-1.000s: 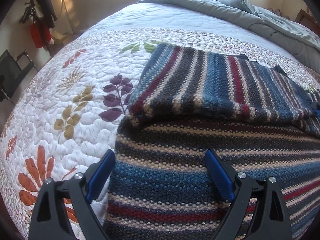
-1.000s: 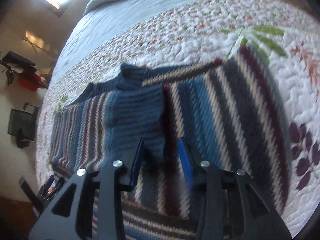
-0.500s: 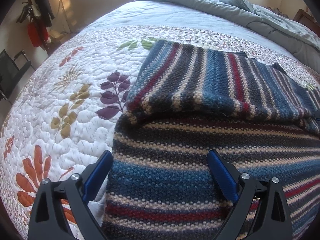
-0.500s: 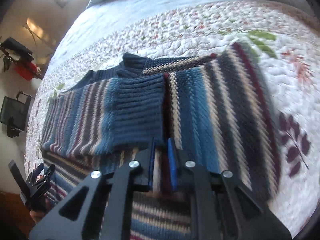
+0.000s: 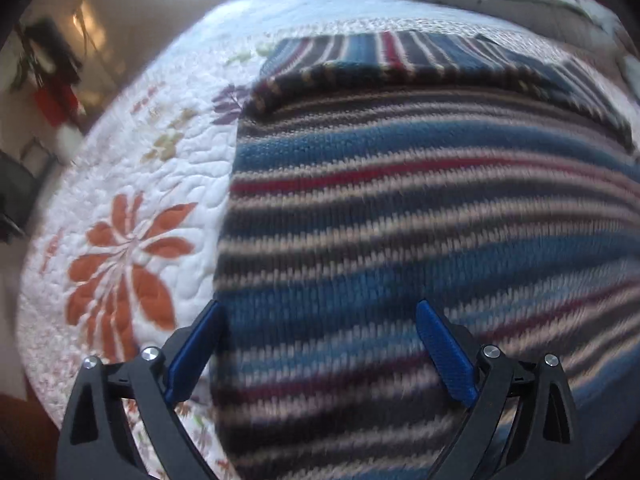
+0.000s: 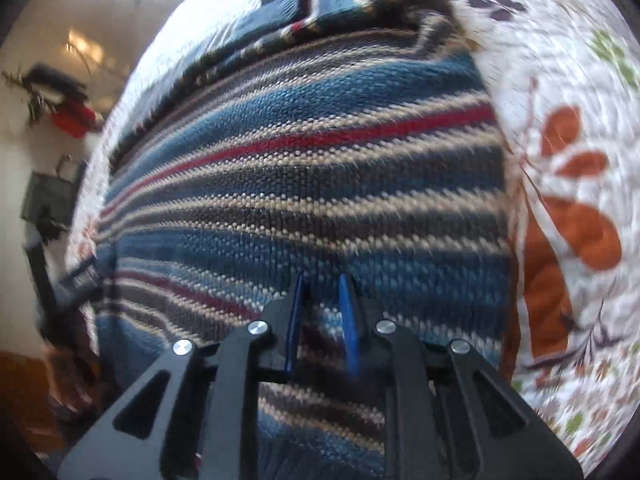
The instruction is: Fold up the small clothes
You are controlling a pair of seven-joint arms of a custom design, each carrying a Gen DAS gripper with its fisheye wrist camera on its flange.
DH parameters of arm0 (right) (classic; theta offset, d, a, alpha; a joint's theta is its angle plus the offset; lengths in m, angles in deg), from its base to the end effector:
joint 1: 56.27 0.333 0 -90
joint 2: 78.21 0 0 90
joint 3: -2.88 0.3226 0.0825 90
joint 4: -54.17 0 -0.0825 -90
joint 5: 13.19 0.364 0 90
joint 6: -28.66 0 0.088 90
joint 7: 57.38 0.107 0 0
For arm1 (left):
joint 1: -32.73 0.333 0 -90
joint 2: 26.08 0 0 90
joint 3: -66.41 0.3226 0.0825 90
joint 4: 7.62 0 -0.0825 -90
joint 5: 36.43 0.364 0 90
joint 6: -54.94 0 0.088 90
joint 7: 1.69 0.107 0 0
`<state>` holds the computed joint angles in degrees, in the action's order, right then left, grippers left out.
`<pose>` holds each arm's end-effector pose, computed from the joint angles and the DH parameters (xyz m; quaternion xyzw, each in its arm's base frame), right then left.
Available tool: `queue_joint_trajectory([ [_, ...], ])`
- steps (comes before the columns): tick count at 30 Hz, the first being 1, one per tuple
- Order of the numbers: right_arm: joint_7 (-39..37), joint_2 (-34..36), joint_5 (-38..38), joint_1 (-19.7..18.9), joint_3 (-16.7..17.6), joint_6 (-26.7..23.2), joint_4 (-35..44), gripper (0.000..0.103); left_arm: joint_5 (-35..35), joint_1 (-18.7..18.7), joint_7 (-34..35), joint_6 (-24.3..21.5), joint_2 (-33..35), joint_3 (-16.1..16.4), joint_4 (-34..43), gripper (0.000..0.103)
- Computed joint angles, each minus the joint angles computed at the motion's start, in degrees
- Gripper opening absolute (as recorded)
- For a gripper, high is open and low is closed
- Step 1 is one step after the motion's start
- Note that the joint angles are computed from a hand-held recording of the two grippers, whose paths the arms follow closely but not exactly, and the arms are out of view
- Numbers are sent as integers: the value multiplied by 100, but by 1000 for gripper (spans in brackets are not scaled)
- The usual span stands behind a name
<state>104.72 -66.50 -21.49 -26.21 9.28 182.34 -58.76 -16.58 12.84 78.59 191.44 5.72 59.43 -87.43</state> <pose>0.4992 0.3696 0.4429 -0.4864 0.8361 0.0043 0.2539 0.6650 -0.3099 0.4489 -0.5089 0.8255 -0.1416 0.1989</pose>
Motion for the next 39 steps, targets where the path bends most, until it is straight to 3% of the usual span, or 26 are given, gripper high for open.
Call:
queue_joint_trajectory([
  [2, 522, -261, -126, 103, -51, 239, -300, 26, 60, 10, -54, 72, -345, 8, -447, 96],
  [3, 623, -374, -222, 135, -30, 208, -359, 36, -27, 84, -50, 123, -554, -45, -693, 96],
  [7, 1141, -986, -830, 329, 238, -449, -668, 46, -1018, 630, 399, 274, -1498, -417, -1837, 96],
  [12, 1788, -1659, -763, 318, 668, -87, -1634, 50, -1190, 768, 504, 228, -2156, -400, -2723, 96],
  [15, 2107, -1745, -831, 287, 849, 252, -1917, 50, -1905, 935, 755, 109, -2303, -474, -2928, 96],
  [19, 2420, -1662, -1041, 230, 963, 648, -2061, 50, -3498, 1196, 1437, -211, -2222, -608, -2880, 96],
  [22, 2745, -1505, -1357, 168, 967, 938, -2037, 50, -3578, 1152, 1407, -260, -2177, -582, -2825, 95],
  [26, 3191, -1224, -1840, 194, 851, 1217, -1896, 40, -4126, 1194, 1600, -623, -1943, -663, -2455, 75],
  [30, 3883, -1102, -2443, 270, 658, 1577, -1926, 11, -4214, 1149, 1400, -694, -1854, -643, -2363, 47],
  [32, 4743, -1078, -3295, 270, 516, 1984, -1989, 10, -4168, 1134, 1222, -567, -1875, -610, -2444, 25],
  [34, 4727, -1098, -3379, 315, 518, 1862, -1942, 9, -4560, 1262, 1242, -542, -1935, -624, -2532, 14],
  [36, 4894, -1163, -3647, 308, 518, 1849, -1911, 9, -4998, 1395, 1393, -546, -1946, -637, -2549, 12],
  [39, 5004, -1325, -3926, 193, 537, 1972, -1881, 8, -5006, 1365, 1425, -431, -2032, -632, -2533, 11],
])
